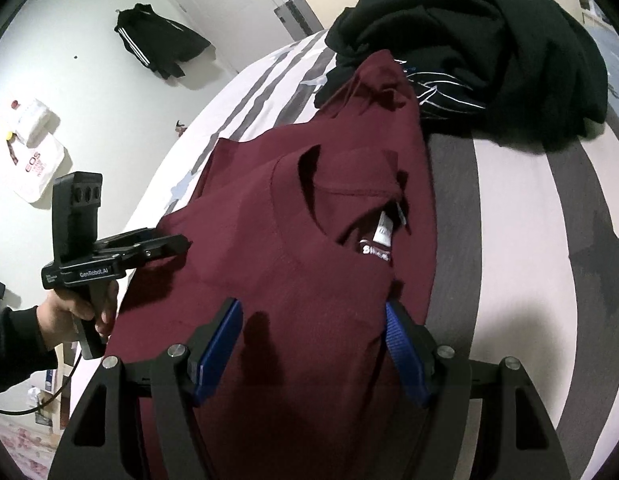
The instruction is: Fold clothes
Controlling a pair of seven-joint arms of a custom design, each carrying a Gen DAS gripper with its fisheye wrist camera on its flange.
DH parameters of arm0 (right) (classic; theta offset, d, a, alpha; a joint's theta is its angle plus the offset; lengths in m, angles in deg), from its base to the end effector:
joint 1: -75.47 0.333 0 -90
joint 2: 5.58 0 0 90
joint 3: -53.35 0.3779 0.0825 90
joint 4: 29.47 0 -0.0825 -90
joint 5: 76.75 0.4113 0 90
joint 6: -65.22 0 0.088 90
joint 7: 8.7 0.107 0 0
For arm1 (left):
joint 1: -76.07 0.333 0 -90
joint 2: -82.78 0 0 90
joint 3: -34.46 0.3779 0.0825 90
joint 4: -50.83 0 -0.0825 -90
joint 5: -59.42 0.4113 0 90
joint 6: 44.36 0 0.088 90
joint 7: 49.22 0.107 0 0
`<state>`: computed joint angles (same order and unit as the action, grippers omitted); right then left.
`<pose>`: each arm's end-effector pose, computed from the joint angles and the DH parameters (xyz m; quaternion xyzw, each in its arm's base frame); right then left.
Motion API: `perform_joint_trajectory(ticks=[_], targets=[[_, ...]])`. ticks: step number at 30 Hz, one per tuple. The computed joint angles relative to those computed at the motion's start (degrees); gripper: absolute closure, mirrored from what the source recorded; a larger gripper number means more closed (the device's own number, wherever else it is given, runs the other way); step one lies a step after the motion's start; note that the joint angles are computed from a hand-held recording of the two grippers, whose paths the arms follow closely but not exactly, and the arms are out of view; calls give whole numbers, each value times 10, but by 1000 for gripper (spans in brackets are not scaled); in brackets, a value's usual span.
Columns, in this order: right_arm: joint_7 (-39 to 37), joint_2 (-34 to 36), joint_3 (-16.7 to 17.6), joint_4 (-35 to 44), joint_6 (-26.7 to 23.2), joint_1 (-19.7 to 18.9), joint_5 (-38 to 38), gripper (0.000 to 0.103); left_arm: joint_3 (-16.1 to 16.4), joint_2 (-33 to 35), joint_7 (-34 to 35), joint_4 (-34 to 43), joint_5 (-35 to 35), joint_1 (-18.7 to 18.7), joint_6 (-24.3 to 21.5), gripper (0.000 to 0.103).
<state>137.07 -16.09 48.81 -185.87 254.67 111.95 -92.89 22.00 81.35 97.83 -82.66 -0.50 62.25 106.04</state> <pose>0.3627 0.2598 0.4063 -0.6152 0.6968 -0.0304 0.3676 0.4958 -0.2224 0.4157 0.4383 -0.8321 0.3384 0.0326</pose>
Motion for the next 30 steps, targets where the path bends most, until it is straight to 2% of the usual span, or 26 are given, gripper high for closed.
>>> perform_joint_trajectory(ticks=[1, 4, 6, 9, 11, 13, 14, 15, 16, 18, 19, 20, 21, 22, 25, 26, 28, 30], targets=[[0, -1, 3, 0, 2, -1, 1, 36, 1, -2, 7, 1, -10, 0, -5, 51], [2, 0, -2, 1, 0, 6, -4, 36, 3, -7, 21, 2, -22, 1, -11, 52], [1, 3, -20, 4, -12, 23, -2, 36, -2, 2, 3, 2, 8, -2, 7, 52], [1, 13, -31, 7, -4, 33, 10, 36, -7, 12, -4, 0, 36, -6, 30, 52], [7, 20, -47, 12, -2, 46, 8, 36, -9, 18, -11, 3, 41, -8, 36, 52], [23, 22, -93, 14, 6, 86, -4, 36, -11, 17, -3, 5, 30, -8, 31, 53], [35, 23, -126, 15, 12, 113, -18, 40, -10, 14, 6, 5, 22, -7, 27, 64], [44, 22, -142, 16, 13, 125, -30, 51, -11, 10, 21, 4, 14, -8, 25, 75], [51, 20, -147, 17, 12, 127, -40, 56, -13, 5, 31, 2, 14, -11, 30, 77], [51, 16, -114, 18, -1, 93, -41, 78, -14, -4, 46, -1, 16, -17, 36, 79], [47, 14, -104, 17, -5, 83, -37, 82, -13, -6, 46, -2, 17, -18, 34, 81], [42, 13, -102, 15, -6, 80, -32, 83, -12, -7, 45, -2, 19, -20, 34, 83], [37, 11, -84, 15, -11, 64, -26, 85, -12, -7, 43, -2, 21, -21, 34, 84], [32, 9, -55, 16, -21, 37, -19, 86, -11, -8, 39, -4, 23, -22, 38, 85], [36, -2, 69, 22, -50, -80, -21, 89, -10, -15, 44, -8, 4, -26, 45, 86], [39, -7, 101, 25, -59, -111, -26, 89, -11, -17, 46, -11, 0, -29, 52, 86], [46, -17, 154, 28, -73, -163, -36, 89, -11, -22, 50, -14, -7, -33, 65, 86], [58, -26, 188, 28, -78, -198, -47, 89, -11, -25, 56, -17, -15, -37, 77, 86]])
